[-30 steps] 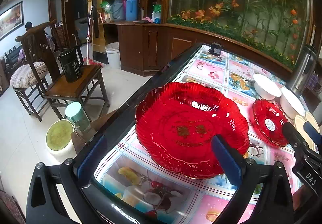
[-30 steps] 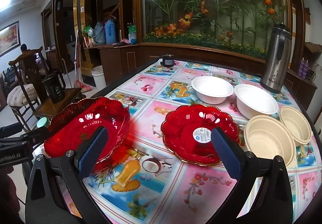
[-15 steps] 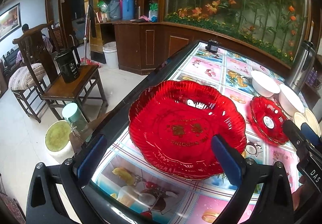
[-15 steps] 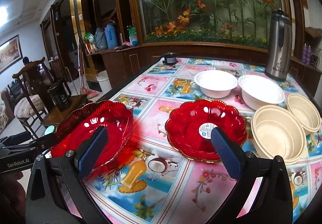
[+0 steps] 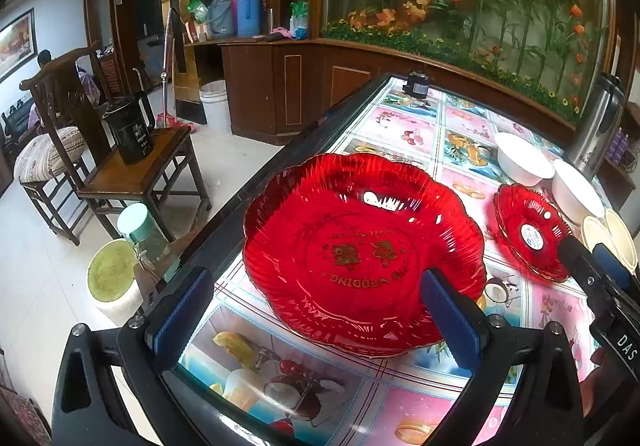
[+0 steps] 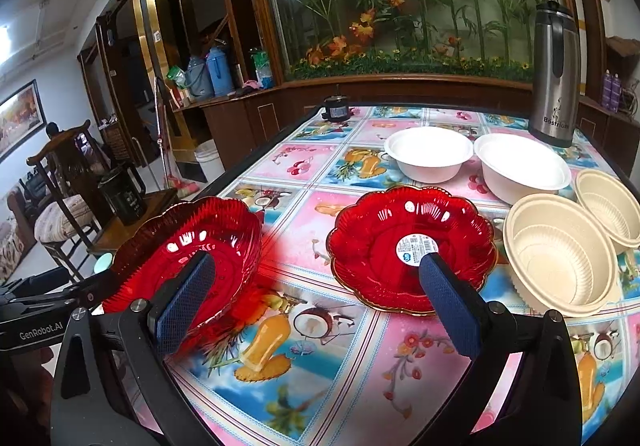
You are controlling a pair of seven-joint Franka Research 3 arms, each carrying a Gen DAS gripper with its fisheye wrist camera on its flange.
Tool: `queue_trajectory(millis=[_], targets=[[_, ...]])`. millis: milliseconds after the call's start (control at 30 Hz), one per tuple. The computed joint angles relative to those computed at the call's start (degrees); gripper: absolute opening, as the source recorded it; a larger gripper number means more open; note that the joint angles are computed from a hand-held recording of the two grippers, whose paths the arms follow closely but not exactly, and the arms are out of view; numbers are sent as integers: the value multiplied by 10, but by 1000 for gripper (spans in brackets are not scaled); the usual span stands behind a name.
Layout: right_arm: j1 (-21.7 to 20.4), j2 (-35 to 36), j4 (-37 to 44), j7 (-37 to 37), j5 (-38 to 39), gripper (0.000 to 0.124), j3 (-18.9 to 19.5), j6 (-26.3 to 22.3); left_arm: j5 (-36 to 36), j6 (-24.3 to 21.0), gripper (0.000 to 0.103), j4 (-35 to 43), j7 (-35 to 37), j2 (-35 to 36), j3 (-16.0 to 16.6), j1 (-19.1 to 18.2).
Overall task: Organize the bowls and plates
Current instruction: 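Grasp the rim of the large red scalloped plate with the left tool and lift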
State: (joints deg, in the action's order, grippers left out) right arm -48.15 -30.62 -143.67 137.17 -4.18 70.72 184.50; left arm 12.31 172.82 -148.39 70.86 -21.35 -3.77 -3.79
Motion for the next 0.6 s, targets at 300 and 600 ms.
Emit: queue_trajectory(millis=[300,600], targets=[[0,9,-1,0,1,103,1,1,-3,-2,102,4,3,7,-1,-2],[-23,9,10,-3,-2,103,22,6,-9,-4,102,11,8,18,4,-3]])
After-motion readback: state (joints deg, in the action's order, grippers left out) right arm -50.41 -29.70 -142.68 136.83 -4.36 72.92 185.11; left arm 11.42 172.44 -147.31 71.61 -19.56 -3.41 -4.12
